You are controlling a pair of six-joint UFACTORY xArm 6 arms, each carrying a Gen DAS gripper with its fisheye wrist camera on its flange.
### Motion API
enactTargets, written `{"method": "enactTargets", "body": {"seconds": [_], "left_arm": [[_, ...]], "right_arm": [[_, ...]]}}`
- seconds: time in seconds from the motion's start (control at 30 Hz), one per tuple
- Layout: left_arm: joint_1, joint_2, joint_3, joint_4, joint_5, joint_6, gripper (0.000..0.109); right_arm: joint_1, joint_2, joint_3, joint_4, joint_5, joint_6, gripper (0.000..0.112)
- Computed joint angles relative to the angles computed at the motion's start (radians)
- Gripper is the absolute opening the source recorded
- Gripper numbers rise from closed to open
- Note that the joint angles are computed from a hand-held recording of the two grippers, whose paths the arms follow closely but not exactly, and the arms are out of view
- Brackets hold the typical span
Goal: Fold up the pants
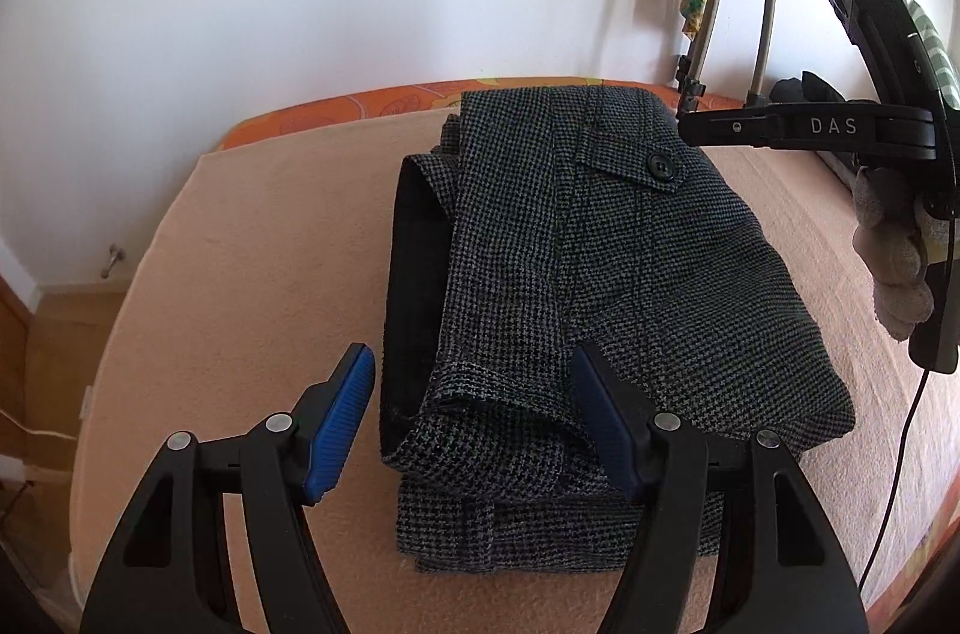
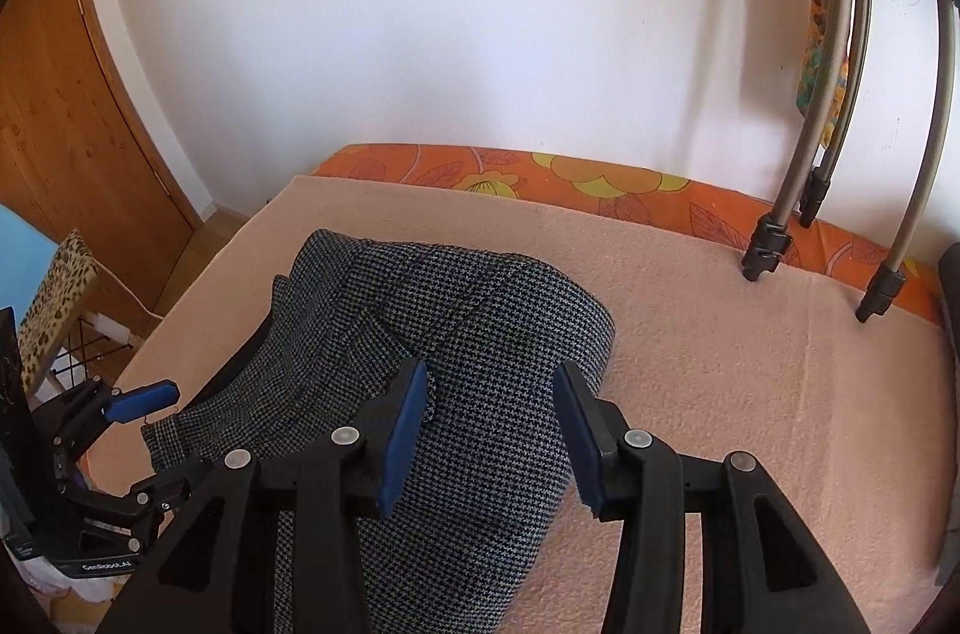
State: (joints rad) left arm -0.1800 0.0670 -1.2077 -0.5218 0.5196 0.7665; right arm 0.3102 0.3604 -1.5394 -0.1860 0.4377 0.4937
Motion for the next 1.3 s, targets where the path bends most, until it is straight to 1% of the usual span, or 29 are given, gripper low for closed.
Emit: {"method": "enactTargets", "body": {"seconds": [0.13,0.23,0.3,0.37,0.43,0.53,0.57,0.6,0.63,0.7,0.8,0.87,0.97,1.03,1.13,1.17,1.2,1.3], "left_arm": [[0.013,0.023,0.001,-0.002,0.018,0.001,0.070],[0.032,0.032,-0.027,-0.047,0.068,0.008,0.070],[0.042,0.030,-0.046,-0.090,0.093,0.041,0.070],[0.051,0.037,-0.074,-0.095,0.099,0.038,0.072],[0.072,0.076,-0.154,-0.114,0.163,0.011,0.072],[0.092,0.170,-0.316,-0.155,0.260,-0.071,0.073],[0.099,0.210,-0.381,-0.170,0.311,-0.089,0.073],[0.106,0.260,-0.456,-0.185,0.376,-0.107,0.079],[0.111,0.312,-0.534,-0.193,0.440,-0.135,0.082],[0.114,0.406,-0.664,-0.198,0.531,-0.197,0.082],[0.107,0.487,-0.764,-0.213,0.564,-0.261,0.082],[0.104,0.529,-0.815,-0.204,0.581,-0.281,0.082],[0.090,0.612,-0.926,-0.170,0.632,-0.315,0.082],[0.086,0.653,-0.978,-0.152,0.659,-0.328,0.082],[0.078,0.718,-1.066,-0.130,0.694,-0.352,0.082],[0.078,0.735,-1.087,-0.132,0.705,-0.353,0.082],[0.077,0.725,-1.067,-0.150,0.683,-0.330,0.083],[0.077,0.742,-1.081,-0.180,0.680,-0.300,0.085]], "right_arm": [[-0.015,0.091,-0.109,0.020,0.062,-0.009,0.047],[-0.024,0.136,-0.158,0.098,0.092,-0.058,0.048],[-0.030,0.129,-0.142,0.112,0.071,-0.071,0.054],[-0.040,0.104,-0.099,0.157,0.034,-0.093,0.068],[-0.052,0.073,-0.042,0.231,-0.006,-0.119,0.077],[-0.063,0.040,0.029,0.458,-0.044,-0.262,0.077],[-0.066,0.033,0.049,0.525,-0.056,-0.310,0.077],[-0.068,0.027,0.063,0.589,-0.064,-0.355,0.077],[-0.068,0.023,0.073,0.658,-0.071,-0.406,0.077],[-0.070,0.020,0.079,0.759,-0.075,-0.484,0.077],[-0.072,0.023,0.070,0.832,-0.057,-0.542,0.078],[-0.071,0.033,0.057,0.834,-0.051,-0.548,0.078],[-0.074,0.051,0.033,0.850,-0.034,-0.567,0.078],[-0.074,0.065,0.023,0.889,-0.026,-0.594,0.078],[-0.068,0.070,0.024,0.914,-0.046,-0.630,0.078],[-0.067,0.074,0.020,0.916,-0.048,-0.634,0.079],[-0.066,0.074,0.020,0.925,-0.051,-0.641,0.079],[-0.060,0.074,0.021,0.964,-0.055,-0.690,0.077]]}}
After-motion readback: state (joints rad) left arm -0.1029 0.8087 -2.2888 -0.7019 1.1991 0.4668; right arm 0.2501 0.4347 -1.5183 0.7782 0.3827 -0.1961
